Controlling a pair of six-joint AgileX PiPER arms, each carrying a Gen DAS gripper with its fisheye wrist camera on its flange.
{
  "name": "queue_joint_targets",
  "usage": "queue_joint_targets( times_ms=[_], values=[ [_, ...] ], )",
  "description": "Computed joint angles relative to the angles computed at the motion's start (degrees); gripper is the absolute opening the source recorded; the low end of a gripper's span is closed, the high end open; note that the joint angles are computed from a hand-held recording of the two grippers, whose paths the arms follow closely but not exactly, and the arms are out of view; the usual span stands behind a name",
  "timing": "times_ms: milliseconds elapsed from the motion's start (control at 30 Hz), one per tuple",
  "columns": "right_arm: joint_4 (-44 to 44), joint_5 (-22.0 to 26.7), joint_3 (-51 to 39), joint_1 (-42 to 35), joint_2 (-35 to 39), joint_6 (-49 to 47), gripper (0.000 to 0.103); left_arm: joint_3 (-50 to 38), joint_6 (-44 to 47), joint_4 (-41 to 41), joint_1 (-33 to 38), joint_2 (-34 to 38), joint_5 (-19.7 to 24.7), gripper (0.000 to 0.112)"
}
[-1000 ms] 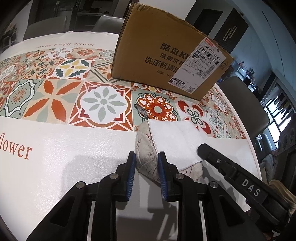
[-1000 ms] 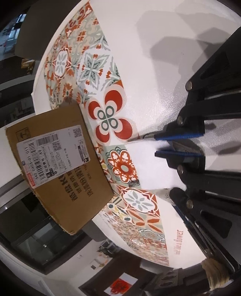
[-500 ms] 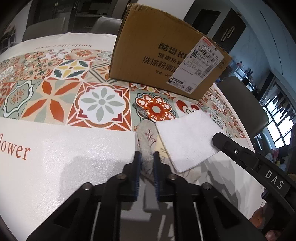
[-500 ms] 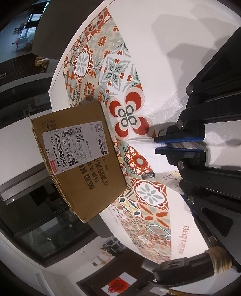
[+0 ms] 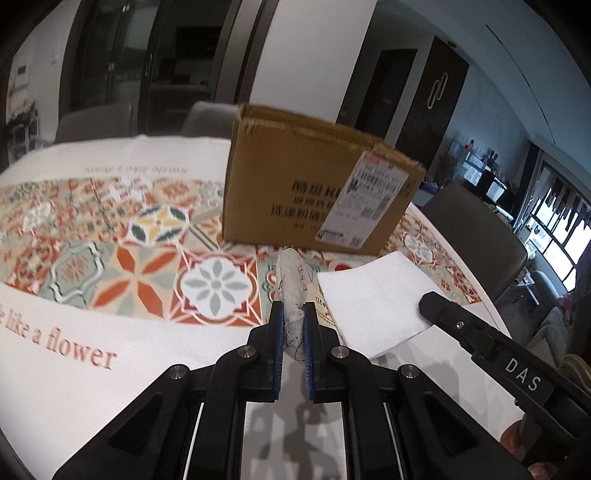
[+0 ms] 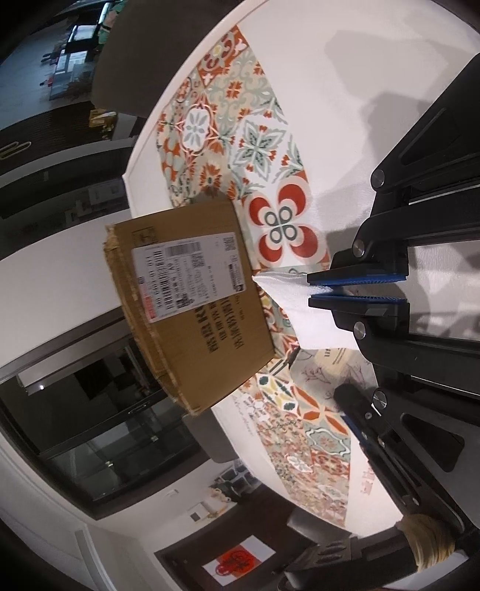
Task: Organize soft objects
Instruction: 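Lift and carry the pouch and napkin with both tools over the box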
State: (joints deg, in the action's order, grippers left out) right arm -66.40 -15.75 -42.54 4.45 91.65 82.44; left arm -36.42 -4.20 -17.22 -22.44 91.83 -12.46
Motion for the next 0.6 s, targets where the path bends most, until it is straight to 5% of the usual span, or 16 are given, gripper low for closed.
queue_joint_targets(
  times_ms=[367, 600],
  values=[
    [4.86, 2.6, 0.67, 1.24, -6.37, -5.17, 0.006, 1.42, 22.05, -20.62, -2.46, -7.4, -2.39, 0.011],
    [7.27, 3.94, -0.67, 2.13, -8.94, -7.84, 0.006, -0.16, 28.45, -24.83, -2.58, -9.72, -3.56, 0.011]
  ],
)
